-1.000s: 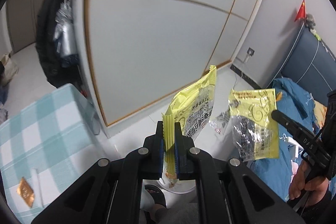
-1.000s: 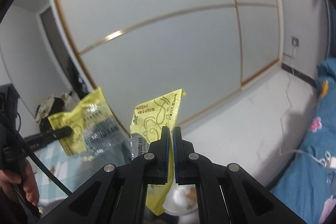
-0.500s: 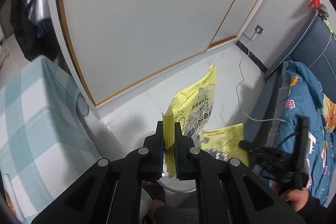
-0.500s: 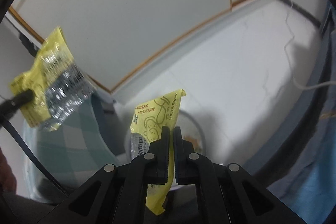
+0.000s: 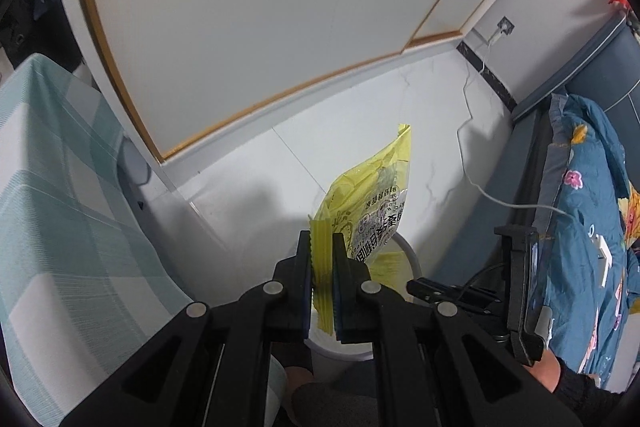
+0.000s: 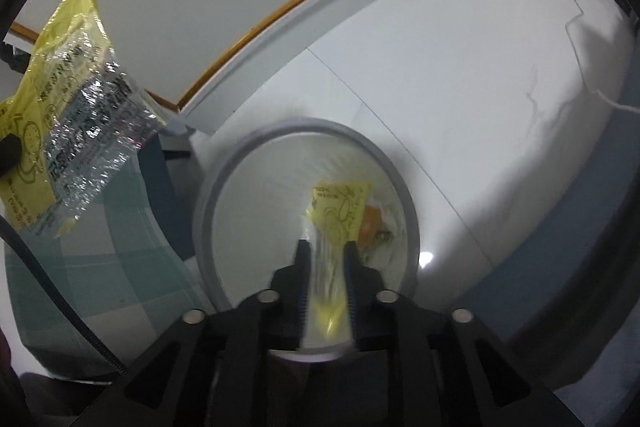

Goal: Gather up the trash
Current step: 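Open the right gripper over the bin while the left gripper releases its wrapper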

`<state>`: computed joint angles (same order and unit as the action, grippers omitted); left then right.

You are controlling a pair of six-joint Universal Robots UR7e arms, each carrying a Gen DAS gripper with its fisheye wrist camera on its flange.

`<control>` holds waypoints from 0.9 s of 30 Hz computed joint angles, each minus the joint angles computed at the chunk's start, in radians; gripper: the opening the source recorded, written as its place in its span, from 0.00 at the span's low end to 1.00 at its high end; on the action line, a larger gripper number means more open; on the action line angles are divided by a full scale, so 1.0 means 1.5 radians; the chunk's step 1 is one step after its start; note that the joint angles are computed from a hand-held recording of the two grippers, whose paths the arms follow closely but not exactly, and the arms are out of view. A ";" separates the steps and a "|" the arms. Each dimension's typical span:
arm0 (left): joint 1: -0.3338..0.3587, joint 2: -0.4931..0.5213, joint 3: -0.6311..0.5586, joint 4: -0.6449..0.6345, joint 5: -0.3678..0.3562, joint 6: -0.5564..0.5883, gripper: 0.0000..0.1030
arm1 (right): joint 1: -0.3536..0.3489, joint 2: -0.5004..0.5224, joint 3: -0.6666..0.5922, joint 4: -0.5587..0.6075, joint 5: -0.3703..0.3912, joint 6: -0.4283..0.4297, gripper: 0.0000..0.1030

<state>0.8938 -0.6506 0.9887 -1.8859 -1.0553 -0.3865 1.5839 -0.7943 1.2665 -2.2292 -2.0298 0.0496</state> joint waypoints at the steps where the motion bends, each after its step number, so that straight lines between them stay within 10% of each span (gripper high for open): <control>1: 0.000 0.003 -0.003 0.008 -0.003 -0.001 0.04 | 0.000 -0.005 0.006 -0.005 -0.001 0.000 0.26; 9: 0.009 0.032 -0.030 0.070 -0.021 0.002 0.04 | 0.007 -0.057 0.049 -0.073 -0.017 0.015 0.54; 27: 0.011 0.118 -0.158 0.254 -0.061 0.029 0.05 | 0.013 -0.096 0.085 -0.104 0.004 0.032 0.56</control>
